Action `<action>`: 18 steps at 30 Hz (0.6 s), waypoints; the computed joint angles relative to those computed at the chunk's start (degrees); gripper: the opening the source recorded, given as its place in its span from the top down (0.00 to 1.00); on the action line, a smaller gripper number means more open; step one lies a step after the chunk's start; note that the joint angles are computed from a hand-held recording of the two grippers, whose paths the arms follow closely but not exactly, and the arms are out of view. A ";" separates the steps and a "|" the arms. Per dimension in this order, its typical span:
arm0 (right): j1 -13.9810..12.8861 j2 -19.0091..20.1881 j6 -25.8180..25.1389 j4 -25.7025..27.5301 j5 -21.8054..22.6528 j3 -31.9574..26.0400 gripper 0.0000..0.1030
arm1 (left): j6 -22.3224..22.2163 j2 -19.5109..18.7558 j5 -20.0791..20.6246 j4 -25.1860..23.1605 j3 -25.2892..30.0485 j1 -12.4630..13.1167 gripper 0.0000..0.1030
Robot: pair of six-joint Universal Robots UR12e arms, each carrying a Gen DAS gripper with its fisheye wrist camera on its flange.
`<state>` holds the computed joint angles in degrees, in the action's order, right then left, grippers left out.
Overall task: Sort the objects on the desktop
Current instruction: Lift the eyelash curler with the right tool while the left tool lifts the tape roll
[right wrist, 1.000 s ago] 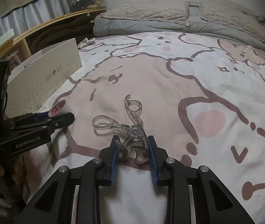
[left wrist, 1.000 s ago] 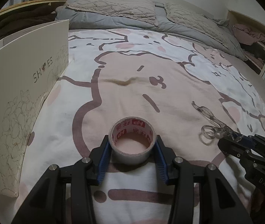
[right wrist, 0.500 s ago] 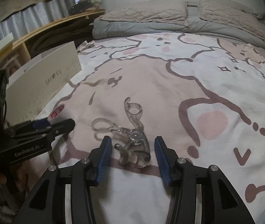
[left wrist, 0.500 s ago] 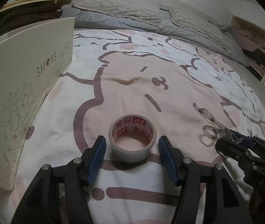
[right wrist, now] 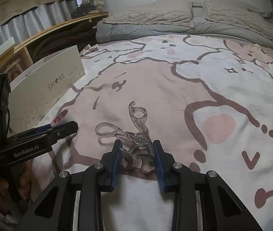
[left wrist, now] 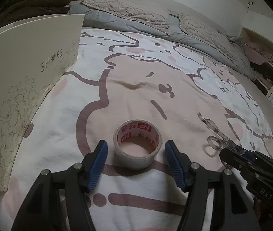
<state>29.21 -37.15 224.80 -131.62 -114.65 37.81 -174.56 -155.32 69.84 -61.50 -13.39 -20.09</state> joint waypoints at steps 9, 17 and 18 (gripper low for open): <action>-0.04 0.12 -0.15 0.64 -0.11 -0.23 0.68 | -0.40 1.10 0.29 2.54 -2.47 0.05 0.53; 0.13 0.82 -0.26 2.92 -1.07 -1.88 0.68 | 0.37 1.22 0.72 3.18 -2.71 -0.06 0.57; 0.10 0.69 -0.14 2.58 -0.95 -1.60 0.68 | 0.49 1.31 0.95 3.40 -2.90 -0.10 0.57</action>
